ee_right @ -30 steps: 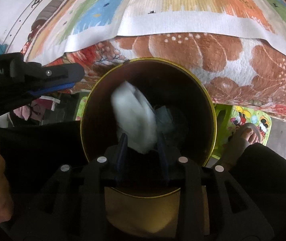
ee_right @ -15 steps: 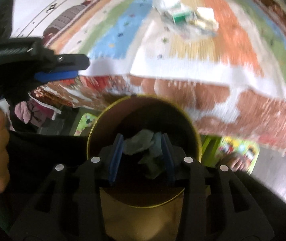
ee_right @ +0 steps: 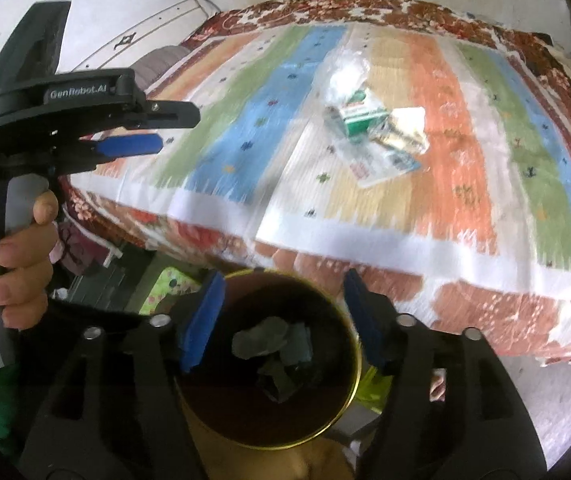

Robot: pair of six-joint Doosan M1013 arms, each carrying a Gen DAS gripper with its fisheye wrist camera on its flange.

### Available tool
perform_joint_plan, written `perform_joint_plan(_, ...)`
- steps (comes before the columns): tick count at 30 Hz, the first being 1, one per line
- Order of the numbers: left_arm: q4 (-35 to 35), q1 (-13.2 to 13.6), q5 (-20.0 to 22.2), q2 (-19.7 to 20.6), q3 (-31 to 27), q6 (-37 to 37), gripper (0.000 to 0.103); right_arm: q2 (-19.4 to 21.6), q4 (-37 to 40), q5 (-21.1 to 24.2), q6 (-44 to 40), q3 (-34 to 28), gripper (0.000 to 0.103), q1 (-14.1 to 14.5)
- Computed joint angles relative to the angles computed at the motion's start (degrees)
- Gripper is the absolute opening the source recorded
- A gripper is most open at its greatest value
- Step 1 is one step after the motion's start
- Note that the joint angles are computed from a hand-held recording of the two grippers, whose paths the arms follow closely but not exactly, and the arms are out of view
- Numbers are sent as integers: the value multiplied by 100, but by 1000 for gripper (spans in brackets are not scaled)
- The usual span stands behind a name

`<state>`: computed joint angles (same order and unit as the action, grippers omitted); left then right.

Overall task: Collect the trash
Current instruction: 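Move both open tools from the bin toward the remaining trash on the sheet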

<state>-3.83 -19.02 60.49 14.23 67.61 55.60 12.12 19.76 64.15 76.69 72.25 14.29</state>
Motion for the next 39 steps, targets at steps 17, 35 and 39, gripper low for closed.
perform_joint_plan(17, -326, 188, -727, 328, -339, -192, 97, 506, -102, -316, 319, -751, 94, -254)
perform_joint_plan(35, -852, 378, -575, 900, -1013, 121, 97, 1088, -345, -332, 93, -1384, 94, -263)
perform_joint_plan(39, -556, 337, -475, 1032, -1185, 242, 97, 1195, -293, -306, 229, -1487, 94, -329)
